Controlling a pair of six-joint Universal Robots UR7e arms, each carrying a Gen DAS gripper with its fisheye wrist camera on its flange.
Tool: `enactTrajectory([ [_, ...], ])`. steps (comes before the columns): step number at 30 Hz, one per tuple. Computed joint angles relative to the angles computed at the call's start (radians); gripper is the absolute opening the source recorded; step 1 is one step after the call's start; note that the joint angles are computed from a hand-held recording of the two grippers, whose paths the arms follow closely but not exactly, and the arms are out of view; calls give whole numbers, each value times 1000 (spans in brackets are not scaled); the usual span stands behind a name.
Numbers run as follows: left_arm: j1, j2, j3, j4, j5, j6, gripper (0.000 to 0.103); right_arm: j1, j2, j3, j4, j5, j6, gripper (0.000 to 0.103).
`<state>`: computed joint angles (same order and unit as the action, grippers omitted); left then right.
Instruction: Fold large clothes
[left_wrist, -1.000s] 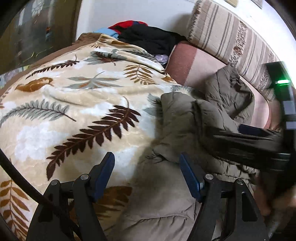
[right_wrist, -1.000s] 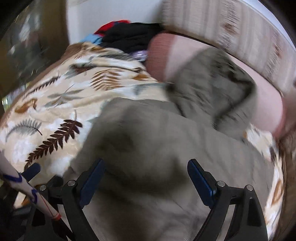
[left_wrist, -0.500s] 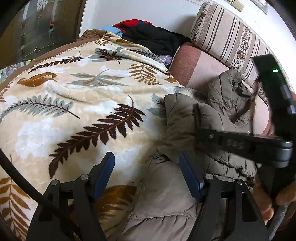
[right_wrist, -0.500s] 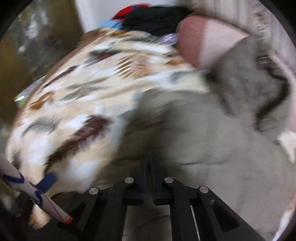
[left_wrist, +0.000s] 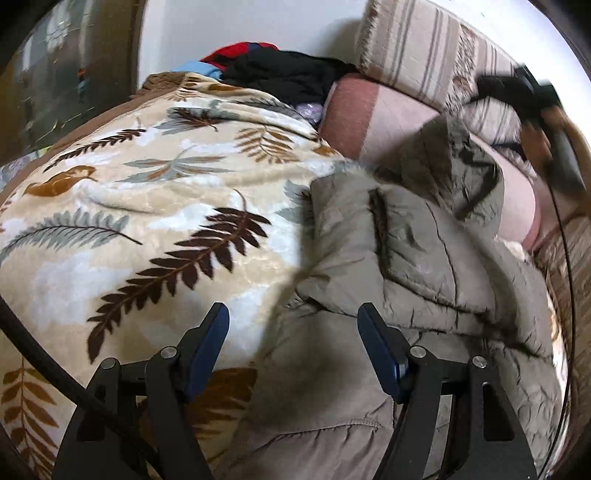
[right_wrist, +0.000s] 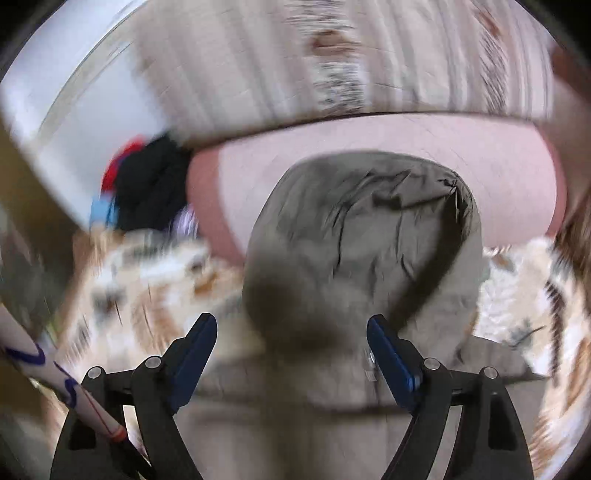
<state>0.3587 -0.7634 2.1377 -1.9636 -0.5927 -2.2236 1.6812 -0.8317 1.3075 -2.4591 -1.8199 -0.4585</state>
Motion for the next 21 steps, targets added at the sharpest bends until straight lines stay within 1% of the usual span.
enactTrajectory([
  [2, 13, 11, 2, -52, -8, 55, 71, 6, 64, -91, 8, 14, 62, 89],
  [4, 31, 19, 9, -122, -23, 117, 71, 9, 138, -202, 72, 44, 129, 90],
  [6, 41, 21, 17, -161, -32, 142, 71, 12, 201, -285, 120, 57, 181, 90],
  [7, 45, 21, 20, -173, -36, 147, 71, 11, 231, -320, 133, 59, 192, 90],
  [8, 48, 22, 25, -189, -38, 153, 71, 11, 253, -339, 131, 49, 200, 90],
  [9, 52, 23, 28, -203, -40, 157, 71, 13, 280, -358, 120, 15, 206, 87],
  [10, 56, 24, 29, -210, -42, 162, 71, 15, 306, -375, 118, -30, 196, 80],
  [11, 60, 25, 30, -222, -43, 172, 71, 16, 318, -379, 123, -68, 181, 40],
  [12, 64, 26, 31, -231, -43, 181, 71, 12, 327, -392, 146, -81, 169, 11],
  [14, 63, 26, 30, -235, -42, 189, 71, 1, 292, -323, 92, -75, 144, 10],
  [16, 58, 28, 21, -209, -41, 181, 71, -3, 214, -203, 5, -63, 69, 9],
  [17, 54, 28, 17, -195, -39, 174, 71, -3, 186, -165, -13, -56, 46, 9],
  [19, 45, 29, 5, -152, -32, 153, 71, -8, 92, -50, -46, -27, -11, 8],
  [21, 32, 29, -5, -113, -25, 129, 71, -9, -3, 64, -80, -13, -72, 8],
])
